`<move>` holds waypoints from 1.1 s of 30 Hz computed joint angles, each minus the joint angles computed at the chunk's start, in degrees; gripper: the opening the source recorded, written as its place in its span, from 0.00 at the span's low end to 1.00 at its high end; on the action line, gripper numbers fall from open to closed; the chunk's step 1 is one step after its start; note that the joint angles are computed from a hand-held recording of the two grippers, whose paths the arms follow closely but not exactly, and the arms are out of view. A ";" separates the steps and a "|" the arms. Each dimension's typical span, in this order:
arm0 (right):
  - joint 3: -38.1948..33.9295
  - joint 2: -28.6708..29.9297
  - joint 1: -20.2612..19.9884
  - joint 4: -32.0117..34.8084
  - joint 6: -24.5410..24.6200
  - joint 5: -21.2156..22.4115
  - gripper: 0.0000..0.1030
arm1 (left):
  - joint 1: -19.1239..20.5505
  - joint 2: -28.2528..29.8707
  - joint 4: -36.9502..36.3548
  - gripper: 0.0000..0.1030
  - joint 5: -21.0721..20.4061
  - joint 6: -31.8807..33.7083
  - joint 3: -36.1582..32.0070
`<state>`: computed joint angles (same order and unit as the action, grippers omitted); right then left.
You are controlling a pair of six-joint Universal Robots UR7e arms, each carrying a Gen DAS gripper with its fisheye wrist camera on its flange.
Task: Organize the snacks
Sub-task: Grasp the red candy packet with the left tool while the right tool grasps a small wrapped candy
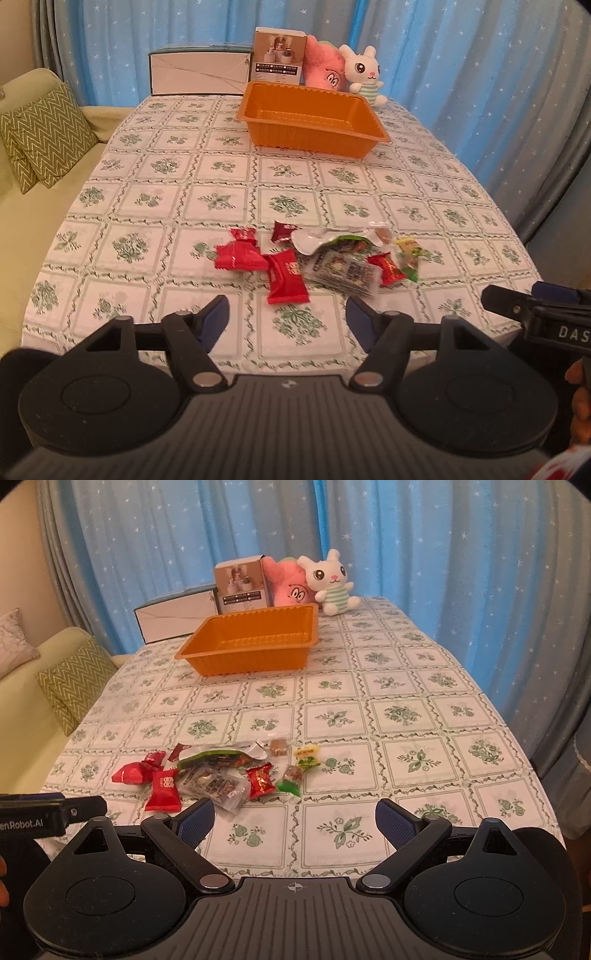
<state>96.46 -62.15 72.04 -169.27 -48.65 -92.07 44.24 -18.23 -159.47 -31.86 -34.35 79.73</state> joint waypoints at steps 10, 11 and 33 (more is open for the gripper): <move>-5.41 4.88 0.27 1.44 1.10 -0.79 0.82 | 3.90 2.08 0.46 0.56 -0.98 4.20 -5.11; -6.24 5.54 0.22 1.90 1.29 -1.06 0.81 | 4.30 2.37 0.55 0.55 -1.08 4.49 -5.66; -16.51 14.65 0.40 6.62 4.04 -4.24 0.70 | 11.37 6.37 1.72 0.29 -4.35 11.58 -14.66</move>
<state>79.95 -47.50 72.44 -162.65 -44.61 -96.31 55.61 -11.86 -157.75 -36.20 -22.77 65.07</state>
